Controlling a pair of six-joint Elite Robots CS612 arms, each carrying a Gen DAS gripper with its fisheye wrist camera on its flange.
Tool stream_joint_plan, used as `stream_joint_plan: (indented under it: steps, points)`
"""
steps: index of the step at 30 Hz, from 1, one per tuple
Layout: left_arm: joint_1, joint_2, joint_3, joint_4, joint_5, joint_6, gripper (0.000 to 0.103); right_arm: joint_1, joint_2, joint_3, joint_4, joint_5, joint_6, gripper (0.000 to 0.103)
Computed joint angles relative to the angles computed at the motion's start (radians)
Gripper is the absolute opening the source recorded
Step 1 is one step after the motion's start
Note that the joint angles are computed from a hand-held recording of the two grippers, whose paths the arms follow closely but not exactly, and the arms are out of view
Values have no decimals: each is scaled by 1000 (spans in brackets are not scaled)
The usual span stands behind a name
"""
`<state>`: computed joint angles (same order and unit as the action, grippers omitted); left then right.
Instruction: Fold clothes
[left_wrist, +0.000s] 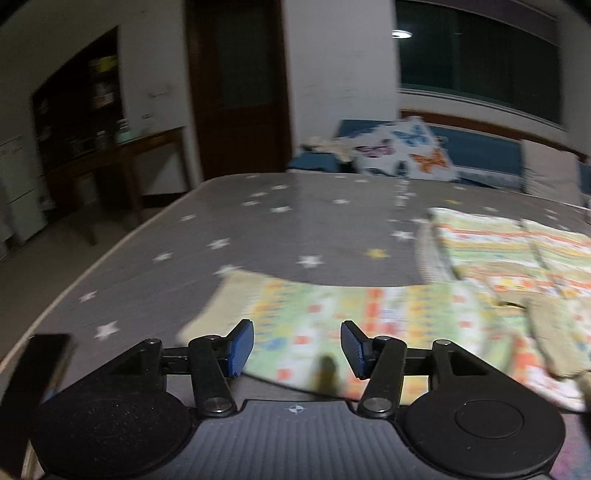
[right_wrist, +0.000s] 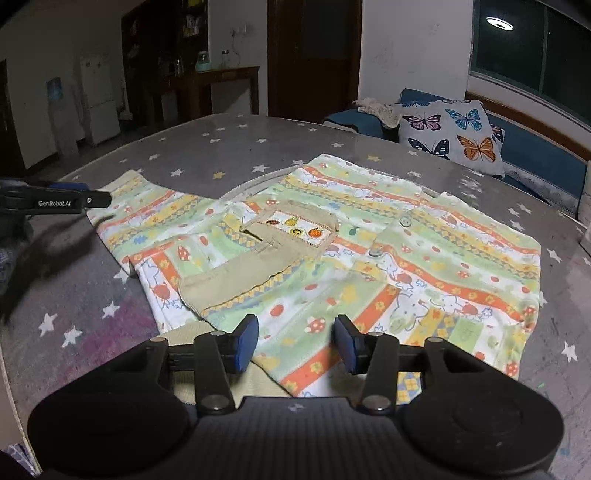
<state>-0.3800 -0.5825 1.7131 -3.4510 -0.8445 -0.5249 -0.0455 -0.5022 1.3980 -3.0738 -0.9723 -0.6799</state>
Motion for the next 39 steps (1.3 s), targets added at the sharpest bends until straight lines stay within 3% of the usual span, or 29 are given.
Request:
stream_joint_plan:
  steps: [5,9,12,14,16,17,22,28,33,39]
  points:
    - [15,1,-3,63,54,-41,57,-2,-3,4,-11,11,14,47]
    - [32,0,-8,119,41,-80,57,-3,-4,7,-17,19,22,47]
    - [40,-2,-1,105,14,-90,56,-4,-5,10,-25,23,29,47]
    - [46,-5,5,86,-13,-92,44,-6,-6,13,-34,25,41,47]
    - [51,-10,9,73,-37,-91,17,-9,-7,16,-43,27,53,47]
    - [53,-13,12,67,-49,-91,12,-10,-7,17,-48,28,59,47]
    - [49,-25,16,-98,-169,-58,9,-22,-11,29,-72,33,102,47]
    - [17,-22,-38,-268,-353,106,8,-43,-8,35,-121,25,192,47]
    - [-10,-2,-120,-299,-523,178,8,-64,-5,45,-168,15,261,47]
    - [-33,37,-206,-248,-688,233,8,-88,-1,50,-218,4,346,47]
